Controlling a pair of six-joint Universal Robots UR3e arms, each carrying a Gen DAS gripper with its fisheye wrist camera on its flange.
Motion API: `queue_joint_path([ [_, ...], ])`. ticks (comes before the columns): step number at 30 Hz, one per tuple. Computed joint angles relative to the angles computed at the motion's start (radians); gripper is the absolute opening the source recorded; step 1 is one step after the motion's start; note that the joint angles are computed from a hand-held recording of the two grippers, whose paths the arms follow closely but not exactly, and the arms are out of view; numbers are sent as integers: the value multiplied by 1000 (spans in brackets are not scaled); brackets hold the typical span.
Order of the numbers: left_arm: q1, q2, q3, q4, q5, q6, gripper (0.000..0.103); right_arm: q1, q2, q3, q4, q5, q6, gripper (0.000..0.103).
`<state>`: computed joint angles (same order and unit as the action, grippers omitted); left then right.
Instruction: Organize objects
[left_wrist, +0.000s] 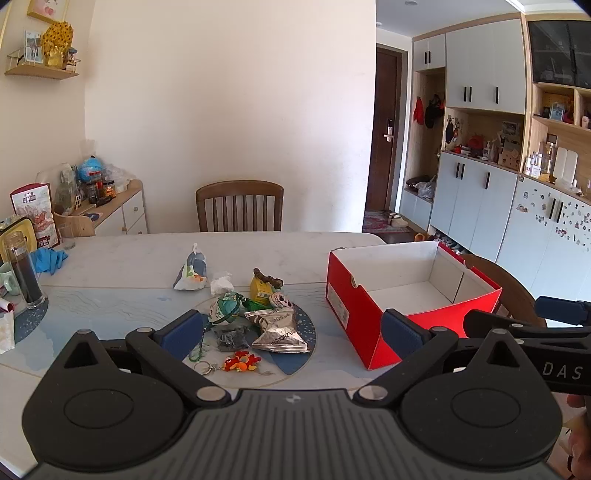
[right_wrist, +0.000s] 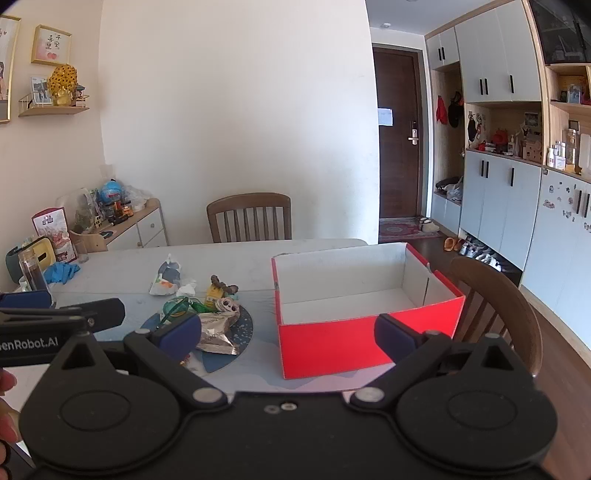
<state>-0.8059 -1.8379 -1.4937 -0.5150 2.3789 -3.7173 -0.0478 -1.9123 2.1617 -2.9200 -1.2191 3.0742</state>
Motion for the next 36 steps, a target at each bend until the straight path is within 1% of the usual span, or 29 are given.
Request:
queue_joint_path([
  [4,28,12,-24,18,-25,11,103,17,30,-10,-15,-13,5,100],
  [9,89,43,-88,63,-78,30,102,92,126,-69,-49,-68,28,99],
  [13,165,77,-153,99,-151,50,102,153,223,-138,-63,-99,34,98],
  [17,267,110,-206,119,-254,85,102,218,334,-238,-45,-132,34,95],
  [20,350,121,-234,153,-337,136,102,261,418,-328,-13,-153,37,93],
  [24,450,96,-241,210,-434,215,102,312,527,-448,23,-186,43,92],
  [28,555,52,-226,246,-547,281,102,346,634,-566,72,-203,25,89],
  [31,622,1,-194,255,-615,325,102,371,715,-668,119,-234,25,89],
  [36,710,-103,-109,236,-732,391,102,400,852,-844,201,-261,23,89],
])
